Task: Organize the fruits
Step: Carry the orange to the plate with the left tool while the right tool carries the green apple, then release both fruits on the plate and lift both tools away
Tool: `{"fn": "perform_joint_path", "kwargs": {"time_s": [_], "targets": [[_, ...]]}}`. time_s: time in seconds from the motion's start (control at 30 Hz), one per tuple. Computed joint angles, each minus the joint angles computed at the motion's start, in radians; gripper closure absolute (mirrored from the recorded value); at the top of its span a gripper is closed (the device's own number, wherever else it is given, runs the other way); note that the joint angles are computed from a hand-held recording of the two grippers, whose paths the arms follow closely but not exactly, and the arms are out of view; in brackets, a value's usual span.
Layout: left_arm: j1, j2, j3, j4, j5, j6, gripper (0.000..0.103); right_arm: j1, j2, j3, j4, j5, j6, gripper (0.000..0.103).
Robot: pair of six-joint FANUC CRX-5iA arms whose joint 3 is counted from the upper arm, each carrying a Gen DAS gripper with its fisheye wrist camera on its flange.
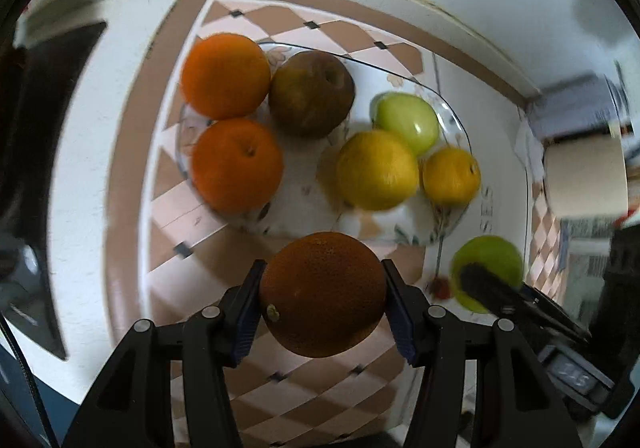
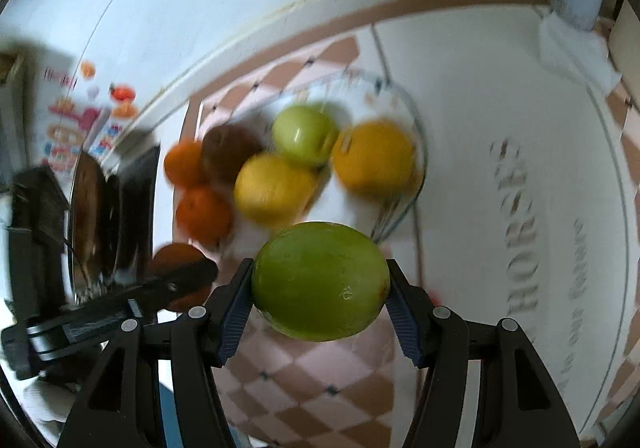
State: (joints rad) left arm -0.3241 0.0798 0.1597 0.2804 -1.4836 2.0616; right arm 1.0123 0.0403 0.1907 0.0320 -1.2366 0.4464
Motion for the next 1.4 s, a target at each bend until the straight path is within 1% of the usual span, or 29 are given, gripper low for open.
{"fn": "perform_joint_path", "kwargs": {"time_s": [0.17, 0.3, 0.37, 0.4, 0.47, 0.5, 0.53, 0.57, 0.77, 0.83, 1.0, 1.07, 1.1, 1.17, 1.2, 1.27, 1.3, 1.33, 1.37, 1.4], "targets": [[0.037, 0.029, -0.024, 0.059, 0.039, 0.069, 0.050, -0.074, 0.049, 0.069, -0.009, -0.029, 0.047, 0.038], [0.038, 0.036, -0.025, 0.056, 0.055, 0.101, 0.050, -0.112, 0.088, 0.110, -0.019, -0.043, 0.080, 0.038], [0.038, 0.040, -0.025, 0.055, 0.059, 0.110, 0.049, -0.134, 0.106, 0.126, -0.025, -0.031, 0.093, 0.038], [0.040, 0.033, -0.036, 0.060, 0.081, 0.120, 0.049, -0.138, 0.121, 0.142, -0.024, -0.034, 0.093, 0.038], [0.038, 0.033, -0.027, 0.046, 0.078, 0.132, 0.049, -0.151, 0.141, 0.166, -0.016, -0.039, 0.098, 0.038], [0.036, 0.033, -0.024, 0.037, 0.077, 0.137, 0.049, -0.158, 0.151, 0.179, -0.017, -0.040, 0.104, 0.038], [0.042, 0.011, -0.064, 0.061, 0.127, 0.090, 0.049, -0.166, 0.161, 0.192, -0.020, -0.040, 0.109, 0.038], [0.042, 0.008, -0.070, 0.064, 0.134, 0.089, 0.049, -0.172, 0.175, 0.207, -0.023, -0.043, 0.113, 0.038], [0.039, 0.022, -0.055, 0.055, 0.110, 0.093, 0.049, -0.200, 0.253, 0.289, -0.053, -0.096, 0.171, 0.038], [0.026, 0.035, -0.046, 0.056, 0.109, 0.110, 0.049, -0.207, 0.280, 0.315, -0.074, -0.123, 0.197, 0.038], [0.014, 0.056, -0.020, 0.062, 0.085, 0.124, 0.049, -0.230, 0.288, 0.327, -0.117, -0.124, 0.204, 0.038], [0.012, 0.056, -0.005, 0.057, 0.075, 0.124, 0.049, -0.242, 0.294, 0.338, -0.140, -0.135, 0.209, 0.031], [0.007, 0.055, 0.005, 0.051, 0.073, 0.123, 0.049, -0.245, 0.297, 0.343, -0.145, -0.142, 0.210, 0.026], [0.000, 0.052, 0.025, 0.031, 0.060, 0.123, 0.049, -0.248, 0.301, 0.350, -0.146, -0.160, 0.208, 0.024], [-0.004, 0.054, 0.038, 0.025, 0.059, 0.122, 0.046, -0.248, 0.295, 0.345, -0.149, -0.153, 0.210, 0.024], [-0.013, 0.053, 0.064, -0.005, 0.049, 0.123, 0.044, -0.243, 0.287, 0.343, -0.145, -0.156, 0.208, 0.024], [-0.023, 0.059, 0.088, -0.031, 0.035, 0.127, 0.043, -0.236, 0.282, 0.340, -0.137, -0.157, 0.204, 0.023], [-0.030, 0.061, 0.107, -0.054, 0.022, 0.125, 0.040, -0.228, 0.274, 0.336, -0.126, -0.156, 0.199, 0.020], [-0.039, 0.068, 0.135, -0.085, 0.003, 0.118, 0.028, -0.218, 0.263, 0.329, -0.111, -0.159, 0.193, 0.018], [-0.028, 0.057, 0.136, -0.103, -0.014, 0.095, 0.014, -0.206, 0.255, 0.325, -0.094, -0.165, 0.189, 0.014]]}}
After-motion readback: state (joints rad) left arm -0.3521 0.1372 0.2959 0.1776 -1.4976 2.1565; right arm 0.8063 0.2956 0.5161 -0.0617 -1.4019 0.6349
